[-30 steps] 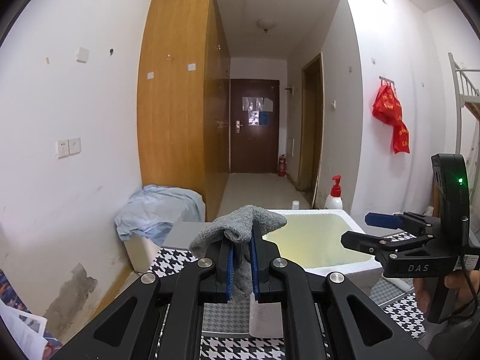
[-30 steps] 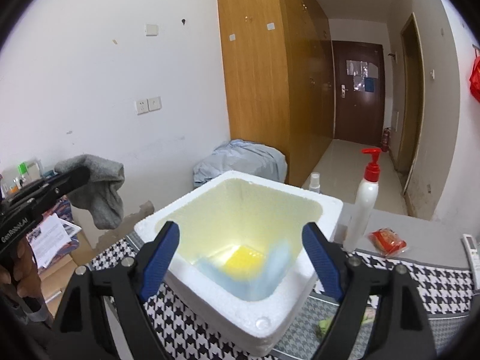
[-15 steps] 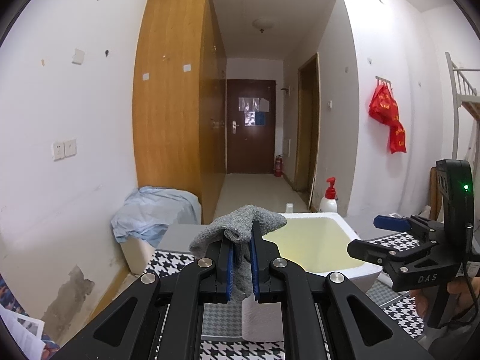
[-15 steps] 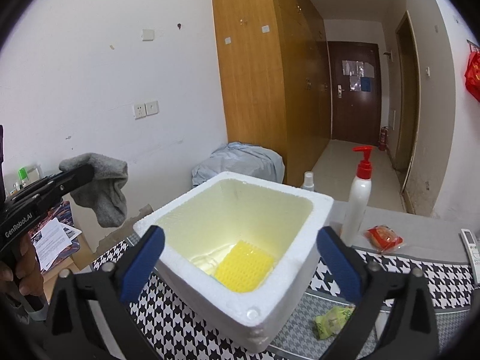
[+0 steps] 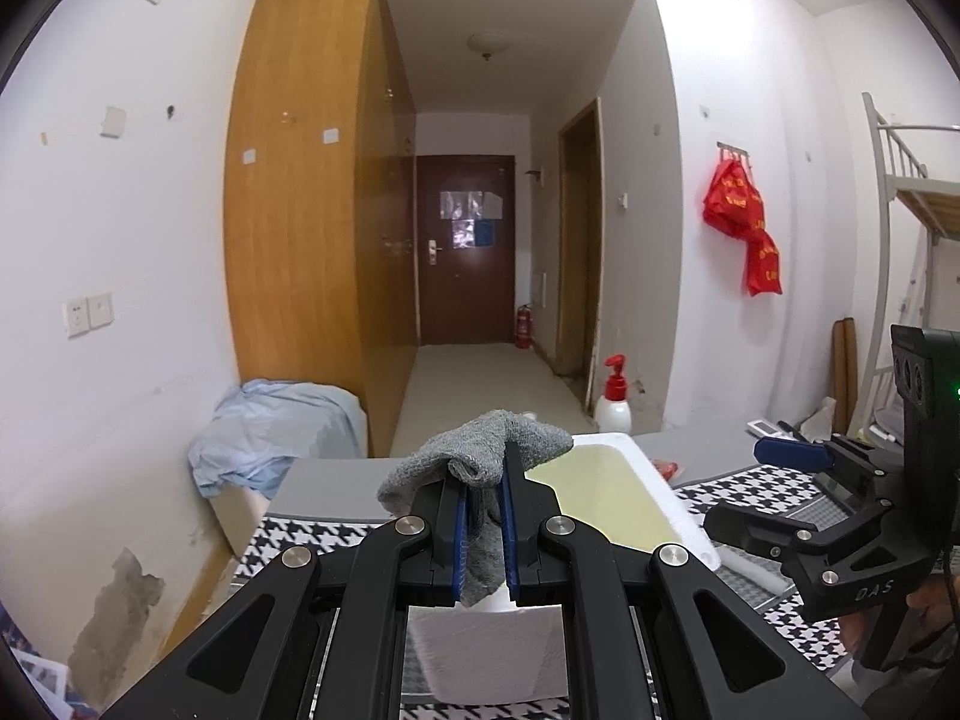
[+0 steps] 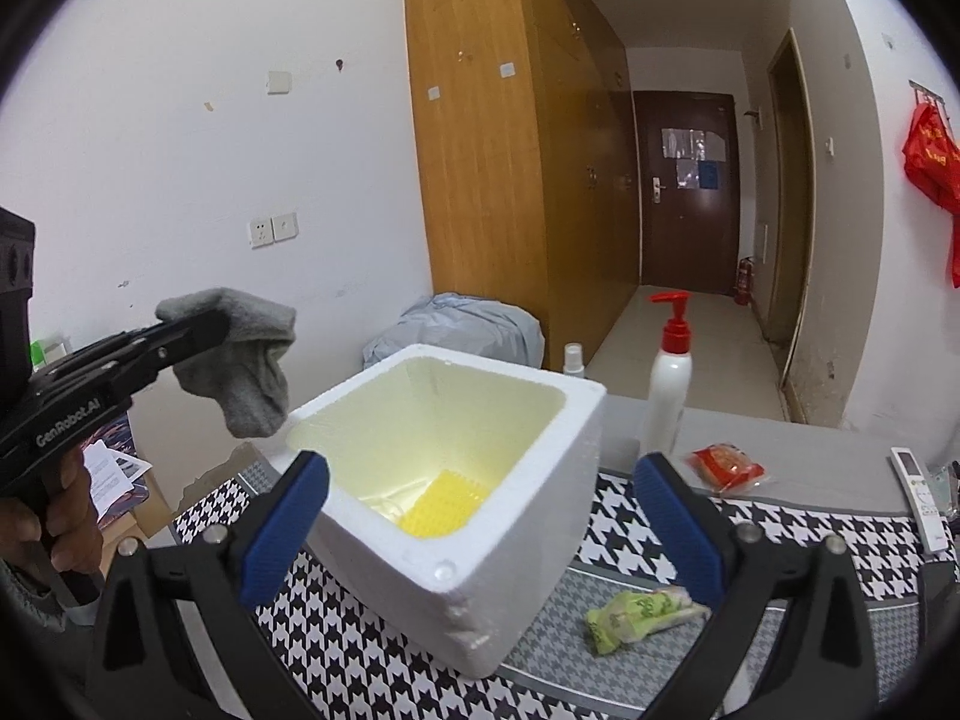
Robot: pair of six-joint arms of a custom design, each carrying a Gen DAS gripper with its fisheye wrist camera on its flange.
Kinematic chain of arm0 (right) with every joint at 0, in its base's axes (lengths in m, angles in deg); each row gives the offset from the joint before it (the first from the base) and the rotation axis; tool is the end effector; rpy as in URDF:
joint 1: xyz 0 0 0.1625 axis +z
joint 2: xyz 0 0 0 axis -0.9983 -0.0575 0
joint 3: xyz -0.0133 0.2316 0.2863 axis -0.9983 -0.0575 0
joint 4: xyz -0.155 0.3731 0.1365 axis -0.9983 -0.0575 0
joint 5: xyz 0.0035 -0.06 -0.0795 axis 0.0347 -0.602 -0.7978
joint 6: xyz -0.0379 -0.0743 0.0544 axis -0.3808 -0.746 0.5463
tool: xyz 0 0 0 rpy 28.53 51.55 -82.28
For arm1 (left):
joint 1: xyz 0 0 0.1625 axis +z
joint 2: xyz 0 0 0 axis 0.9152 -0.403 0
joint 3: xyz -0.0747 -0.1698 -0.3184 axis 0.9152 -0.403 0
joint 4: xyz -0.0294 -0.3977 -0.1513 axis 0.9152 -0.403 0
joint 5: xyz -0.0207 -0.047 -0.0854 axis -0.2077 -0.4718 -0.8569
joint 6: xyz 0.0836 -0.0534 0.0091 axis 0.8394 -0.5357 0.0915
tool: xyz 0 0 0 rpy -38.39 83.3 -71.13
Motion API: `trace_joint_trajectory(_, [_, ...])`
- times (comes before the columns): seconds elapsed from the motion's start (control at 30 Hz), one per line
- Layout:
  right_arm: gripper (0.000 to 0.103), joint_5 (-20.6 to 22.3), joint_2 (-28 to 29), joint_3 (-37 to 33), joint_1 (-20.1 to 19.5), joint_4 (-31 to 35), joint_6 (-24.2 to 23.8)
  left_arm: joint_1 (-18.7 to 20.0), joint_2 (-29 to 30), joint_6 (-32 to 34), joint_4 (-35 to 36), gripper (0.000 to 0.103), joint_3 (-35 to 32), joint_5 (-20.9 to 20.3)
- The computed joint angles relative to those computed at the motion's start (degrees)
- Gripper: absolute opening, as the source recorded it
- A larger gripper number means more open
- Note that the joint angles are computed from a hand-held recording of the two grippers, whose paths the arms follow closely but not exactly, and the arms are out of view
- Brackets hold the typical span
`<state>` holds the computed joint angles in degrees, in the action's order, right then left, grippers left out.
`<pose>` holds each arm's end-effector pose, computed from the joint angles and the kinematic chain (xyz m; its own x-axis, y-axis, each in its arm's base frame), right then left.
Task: Organize soft objects
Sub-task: 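Lower the grey cloth into the box and open the left gripper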
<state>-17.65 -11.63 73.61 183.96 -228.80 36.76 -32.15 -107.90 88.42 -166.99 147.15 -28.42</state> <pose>0.2217 -0.5856 0.2049 -0.5484 -0.7184 0.4280 -0.8101 0.3294 -0.4851 -0.2916 -0.4727 0.1636 -0.6980 -0.1301 -0.7041 0.6542 0.2840 -0.7010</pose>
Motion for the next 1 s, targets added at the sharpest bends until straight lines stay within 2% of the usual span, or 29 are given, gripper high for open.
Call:
trace_joint_trajectory(0.47, [0.103, -0.8, -3.1, 1.9, -2.4, -2.1, -0.7, 3.1, 1.4, -6.4, 10.2, 0.010, -3.3, -6.3])
trace_joint_trajectory(0.73, [0.103, -1.2, -3.8, 2.5, -3.4, -3.1, -1.5, 5.3, 1.4, -10.7, 16.5, 0.010, -4.5, -8.7])
trace_joint_trajectory(1.0, [0.103, -1.1, -4.0, 2.7, -4.3, -2.8, -1.9, 6.8, 2.2, -13.3, 20.9, 0.010, -6.4, -9.1])
